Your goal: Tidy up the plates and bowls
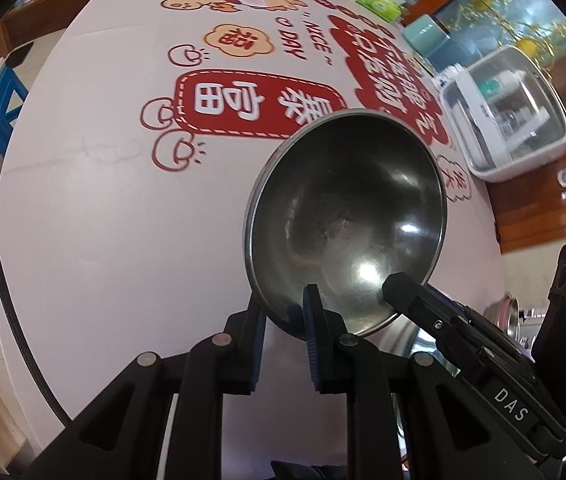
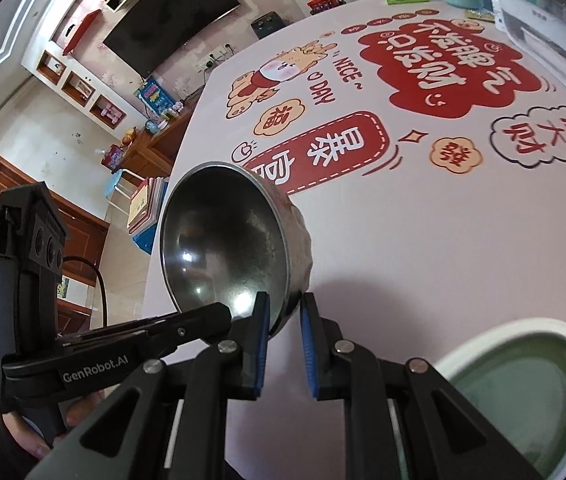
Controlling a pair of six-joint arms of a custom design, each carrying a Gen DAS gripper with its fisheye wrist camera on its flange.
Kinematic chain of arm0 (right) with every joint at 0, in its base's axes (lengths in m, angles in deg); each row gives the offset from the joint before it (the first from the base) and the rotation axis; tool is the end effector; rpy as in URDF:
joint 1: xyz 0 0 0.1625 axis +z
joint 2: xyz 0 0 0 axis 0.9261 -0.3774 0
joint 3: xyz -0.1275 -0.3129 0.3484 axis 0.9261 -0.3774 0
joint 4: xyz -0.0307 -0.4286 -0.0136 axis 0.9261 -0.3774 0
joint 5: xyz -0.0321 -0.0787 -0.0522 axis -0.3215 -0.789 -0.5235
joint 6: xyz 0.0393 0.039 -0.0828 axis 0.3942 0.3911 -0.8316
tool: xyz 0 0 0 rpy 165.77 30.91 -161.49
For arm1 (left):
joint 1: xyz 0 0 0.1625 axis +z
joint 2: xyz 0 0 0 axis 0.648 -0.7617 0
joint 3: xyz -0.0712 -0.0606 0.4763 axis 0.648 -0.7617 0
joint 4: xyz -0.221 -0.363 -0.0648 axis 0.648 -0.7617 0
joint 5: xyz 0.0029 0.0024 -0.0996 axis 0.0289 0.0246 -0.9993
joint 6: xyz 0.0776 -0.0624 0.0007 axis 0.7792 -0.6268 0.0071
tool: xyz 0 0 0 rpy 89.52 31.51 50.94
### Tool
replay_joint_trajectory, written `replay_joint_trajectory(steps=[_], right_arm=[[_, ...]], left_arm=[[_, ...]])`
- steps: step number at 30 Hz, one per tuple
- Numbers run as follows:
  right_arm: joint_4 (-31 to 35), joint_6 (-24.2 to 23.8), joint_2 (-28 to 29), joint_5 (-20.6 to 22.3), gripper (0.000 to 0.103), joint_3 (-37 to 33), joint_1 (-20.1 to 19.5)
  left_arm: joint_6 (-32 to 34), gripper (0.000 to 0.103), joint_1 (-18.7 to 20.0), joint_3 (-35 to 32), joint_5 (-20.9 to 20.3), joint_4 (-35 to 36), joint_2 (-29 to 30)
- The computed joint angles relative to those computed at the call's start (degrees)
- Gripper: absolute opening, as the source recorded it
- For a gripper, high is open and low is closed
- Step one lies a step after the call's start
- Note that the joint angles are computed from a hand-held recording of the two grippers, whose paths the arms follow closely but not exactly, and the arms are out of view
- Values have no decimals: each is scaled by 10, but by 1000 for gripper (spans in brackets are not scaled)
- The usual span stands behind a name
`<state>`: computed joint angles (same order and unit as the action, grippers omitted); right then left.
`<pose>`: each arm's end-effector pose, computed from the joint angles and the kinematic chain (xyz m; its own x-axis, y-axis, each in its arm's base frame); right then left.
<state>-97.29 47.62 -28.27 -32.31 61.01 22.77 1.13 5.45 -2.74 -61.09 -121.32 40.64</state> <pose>0.1060 -0.6024 0.3726 -0.9429 0.1657 0.2890 -0.0182 0.8405 -0.5415 -0.4004 -0.6481 0.0553 -0.9173 0.2059 -0.3408 0.2318 0.9721 -0.0367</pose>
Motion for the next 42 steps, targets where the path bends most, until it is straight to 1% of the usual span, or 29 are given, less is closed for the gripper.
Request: replay_joint_trajectory(steps=[3,7,14,18,24,30,35,38,42], right_arm=[[-13,-5,-19,-7,15,21,6],[-28,-16,-47,-34,15,48,21],[-48,-12,-92,-54,15,91,27],[-60,-11,-120,-60,15,114,24],[-65,1,-175,-70,15,149,10],[-64,6,-224,-86,15,174,-2],[-47,13,-271,-86,15,189,-21],[-35,11,-292,-91,15,194,-30],[-20,8,-315,-86,15,195,-49]], left_arm=[[-1,16,-11,19,-6,-9,-12],[1,16,-30,39,-20,-18,-26],[18,16,-61,41,-26,1,-26],[35,16,-75,38,-40,6,-21],[53,17,-98,32,-71,6,-5],[62,17,-122,15,-90,11,20],[68,17,-137,-1,-107,21,41],[72,17,-146,-15,-116,28,55],[74,18,-155,-32,-127,34,74]])
